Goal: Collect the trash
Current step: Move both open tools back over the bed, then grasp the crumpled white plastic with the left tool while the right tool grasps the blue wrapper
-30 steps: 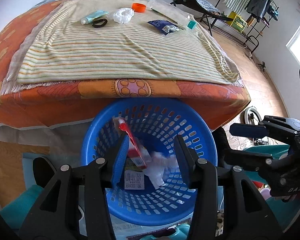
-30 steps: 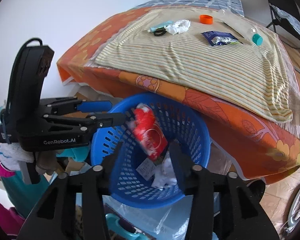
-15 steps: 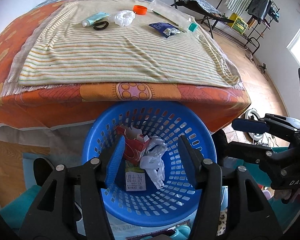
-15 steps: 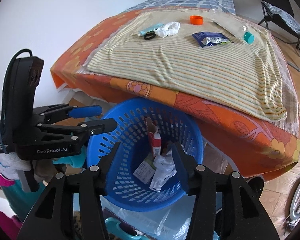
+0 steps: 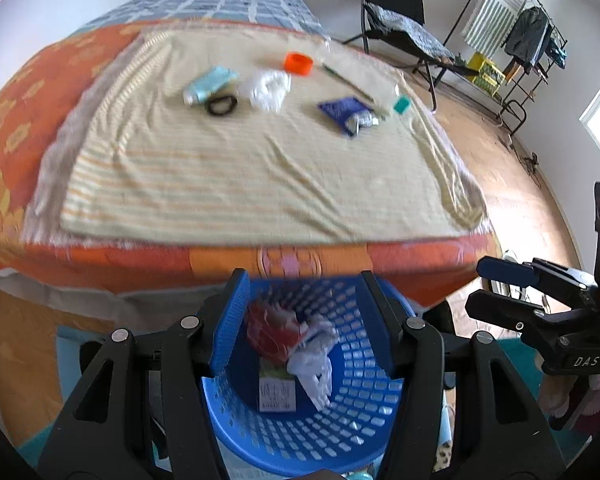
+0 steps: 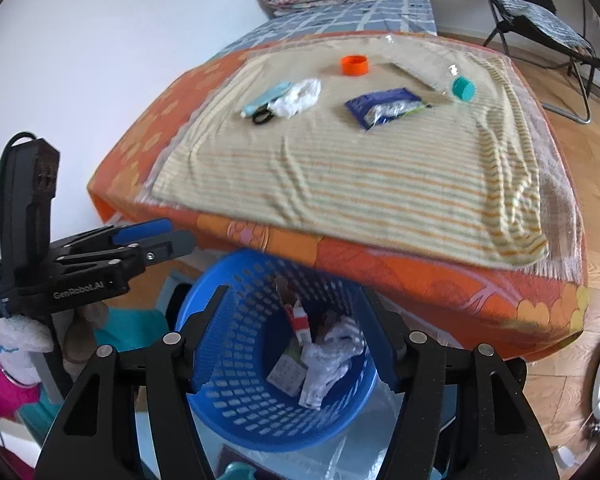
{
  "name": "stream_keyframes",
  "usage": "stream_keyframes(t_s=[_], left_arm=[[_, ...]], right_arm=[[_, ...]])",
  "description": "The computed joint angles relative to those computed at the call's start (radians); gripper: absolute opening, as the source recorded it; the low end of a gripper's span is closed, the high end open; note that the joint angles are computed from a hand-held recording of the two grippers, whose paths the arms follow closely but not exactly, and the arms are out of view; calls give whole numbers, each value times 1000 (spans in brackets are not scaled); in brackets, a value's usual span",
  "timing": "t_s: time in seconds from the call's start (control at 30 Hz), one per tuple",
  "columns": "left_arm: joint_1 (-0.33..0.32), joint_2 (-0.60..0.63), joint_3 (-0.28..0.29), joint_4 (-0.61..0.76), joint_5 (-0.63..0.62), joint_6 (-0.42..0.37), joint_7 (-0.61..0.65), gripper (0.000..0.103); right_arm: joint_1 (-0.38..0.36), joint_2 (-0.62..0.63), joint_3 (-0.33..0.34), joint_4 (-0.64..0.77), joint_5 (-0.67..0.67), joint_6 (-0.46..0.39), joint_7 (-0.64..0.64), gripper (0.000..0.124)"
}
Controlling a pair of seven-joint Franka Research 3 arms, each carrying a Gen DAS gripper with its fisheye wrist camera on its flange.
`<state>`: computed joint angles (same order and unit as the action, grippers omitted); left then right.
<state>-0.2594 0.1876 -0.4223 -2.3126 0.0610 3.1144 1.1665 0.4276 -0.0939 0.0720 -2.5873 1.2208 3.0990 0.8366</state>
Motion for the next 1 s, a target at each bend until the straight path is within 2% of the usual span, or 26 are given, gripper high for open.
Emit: stream_keyframes(t_s=[0.1, 0.3, 0.57, 0.8, 1.0], left_arm=[[12, 11, -5, 32, -6, -19, 15, 56], [-49, 34, 76, 115, 83, -54, -11, 56], [-73, 117, 124, 269, 160, -114, -22, 56], [-6, 255, 62, 461, 77, -198, 63, 56], [-16, 358, 81, 610, 59, -245, 81, 56]], right_arm=[[-6, 2, -8, 21, 13, 8, -13, 64], [-35, 14, -20, 66, 40, 0, -39, 64], [-92, 57, -26, 128, 0, -31, 6, 64], [-162, 158, -20, 256, 54, -85, 1, 64], [-226, 269, -4, 370, -20, -105, 119, 64]])
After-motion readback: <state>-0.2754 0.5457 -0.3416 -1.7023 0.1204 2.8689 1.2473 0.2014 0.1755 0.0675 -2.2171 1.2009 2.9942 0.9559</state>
